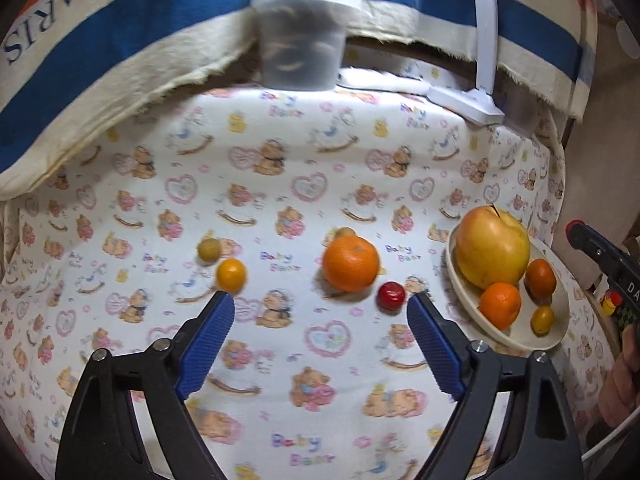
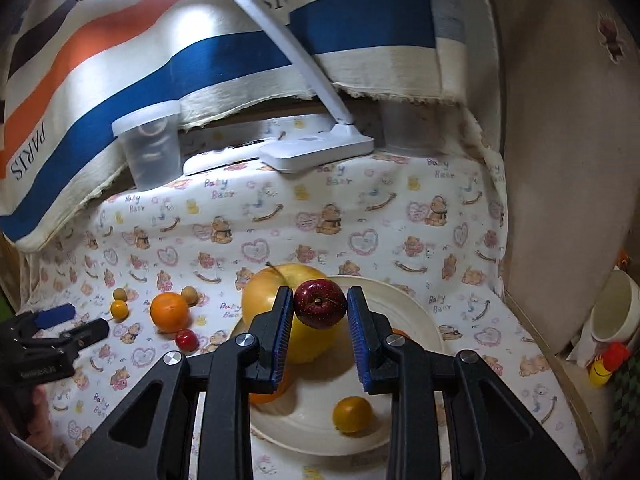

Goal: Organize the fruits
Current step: 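Close the right tool on a red cherry while the left tool grasps another red cherry, then carry both cherries over the plate and open the left tool to drop its cherry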

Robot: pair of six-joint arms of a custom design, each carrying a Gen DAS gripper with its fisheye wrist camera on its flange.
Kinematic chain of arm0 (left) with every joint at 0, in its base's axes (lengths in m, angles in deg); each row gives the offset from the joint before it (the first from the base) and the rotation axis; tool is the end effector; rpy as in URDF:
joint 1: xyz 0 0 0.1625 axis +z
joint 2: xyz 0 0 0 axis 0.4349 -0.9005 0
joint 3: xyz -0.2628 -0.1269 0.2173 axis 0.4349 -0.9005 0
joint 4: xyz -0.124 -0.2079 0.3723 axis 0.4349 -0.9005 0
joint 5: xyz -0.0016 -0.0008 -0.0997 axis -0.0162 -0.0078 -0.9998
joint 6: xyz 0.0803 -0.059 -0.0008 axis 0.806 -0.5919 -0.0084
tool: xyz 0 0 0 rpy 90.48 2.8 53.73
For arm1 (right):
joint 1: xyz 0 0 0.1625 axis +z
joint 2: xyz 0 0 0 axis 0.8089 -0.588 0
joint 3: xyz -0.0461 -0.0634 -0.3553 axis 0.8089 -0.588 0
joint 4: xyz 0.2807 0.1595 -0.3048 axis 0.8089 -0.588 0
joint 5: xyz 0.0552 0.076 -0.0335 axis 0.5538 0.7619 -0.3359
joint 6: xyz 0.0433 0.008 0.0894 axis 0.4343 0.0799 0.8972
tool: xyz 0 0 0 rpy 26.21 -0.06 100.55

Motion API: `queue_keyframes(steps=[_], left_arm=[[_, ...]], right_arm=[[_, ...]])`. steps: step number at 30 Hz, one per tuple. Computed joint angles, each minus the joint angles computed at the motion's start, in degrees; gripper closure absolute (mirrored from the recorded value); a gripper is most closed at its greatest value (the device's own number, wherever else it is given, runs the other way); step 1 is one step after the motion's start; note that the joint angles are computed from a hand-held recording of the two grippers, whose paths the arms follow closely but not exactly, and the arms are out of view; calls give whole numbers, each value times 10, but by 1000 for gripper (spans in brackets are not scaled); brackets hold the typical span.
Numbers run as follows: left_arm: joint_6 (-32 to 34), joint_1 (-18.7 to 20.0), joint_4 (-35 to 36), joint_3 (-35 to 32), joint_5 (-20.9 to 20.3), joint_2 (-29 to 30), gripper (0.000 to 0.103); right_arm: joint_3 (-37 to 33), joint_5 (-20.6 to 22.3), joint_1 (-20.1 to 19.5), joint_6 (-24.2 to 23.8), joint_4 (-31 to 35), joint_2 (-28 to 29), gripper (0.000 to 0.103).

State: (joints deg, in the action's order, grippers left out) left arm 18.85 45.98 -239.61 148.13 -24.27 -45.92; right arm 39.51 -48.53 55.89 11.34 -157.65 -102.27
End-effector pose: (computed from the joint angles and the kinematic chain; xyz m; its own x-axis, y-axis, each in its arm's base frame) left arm 0.0303 -0.5292 0.2694 -0.7945 0.0039 -0.6072 0.4594 0.6577 -0.5970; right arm 0.2782 -0.5278 -0.0427 -0.7561 -0.1180 0.6437 -0.6132 0.4715 -0.6338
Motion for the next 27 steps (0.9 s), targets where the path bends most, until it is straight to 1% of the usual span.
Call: queue_keyframes(steps=[2,3,4,5,6,7,9,11,13,16,18,21,24,27], left_arm=[[-32,-3,26,-12,1,7,19],[-58,-5,41,-20,9,13,19],[-83,-6,52,-27,15,19,19],[-108,-4,64,-35,8,24,21],[-130,-1,82,-42,-2,27,27],[-145,1,102,-51,-9,31,37],[-170,1,150,-69,-12,42,48],[-193,-2,181,-80,-3,50,53],[-203,-1,185,-82,-13,54,55],[-205,-3,189,-89,-9,66,56],[-209,-3,197,-97,-8,74,59],[-217,-3,209,-110,6,89,62],[-224,-6,215,-120,37,105,69],[-224,-5,222,-129,35,114,71]], right_arm=[[5,-4,-1,2,-4,-5,74],[8,-4,-2,5,-2,-9,74],[8,-16,-1,9,5,-12,74],[6,-31,1,10,10,-11,74],[1,-45,3,10,14,-9,74],[0,-48,1,13,11,-9,74],[1,-44,-2,21,7,-10,74],[2,-44,-4,27,1,-12,74],[2,-46,-5,30,0,-13,74],[-1,-49,-7,37,7,-13,74],[-3,-54,-8,43,11,-12,74],[-5,-57,-9,44,14,-11,74],[-9,-61,-8,38,11,-8,74],[-12,-66,-7,34,8,-4,74]])
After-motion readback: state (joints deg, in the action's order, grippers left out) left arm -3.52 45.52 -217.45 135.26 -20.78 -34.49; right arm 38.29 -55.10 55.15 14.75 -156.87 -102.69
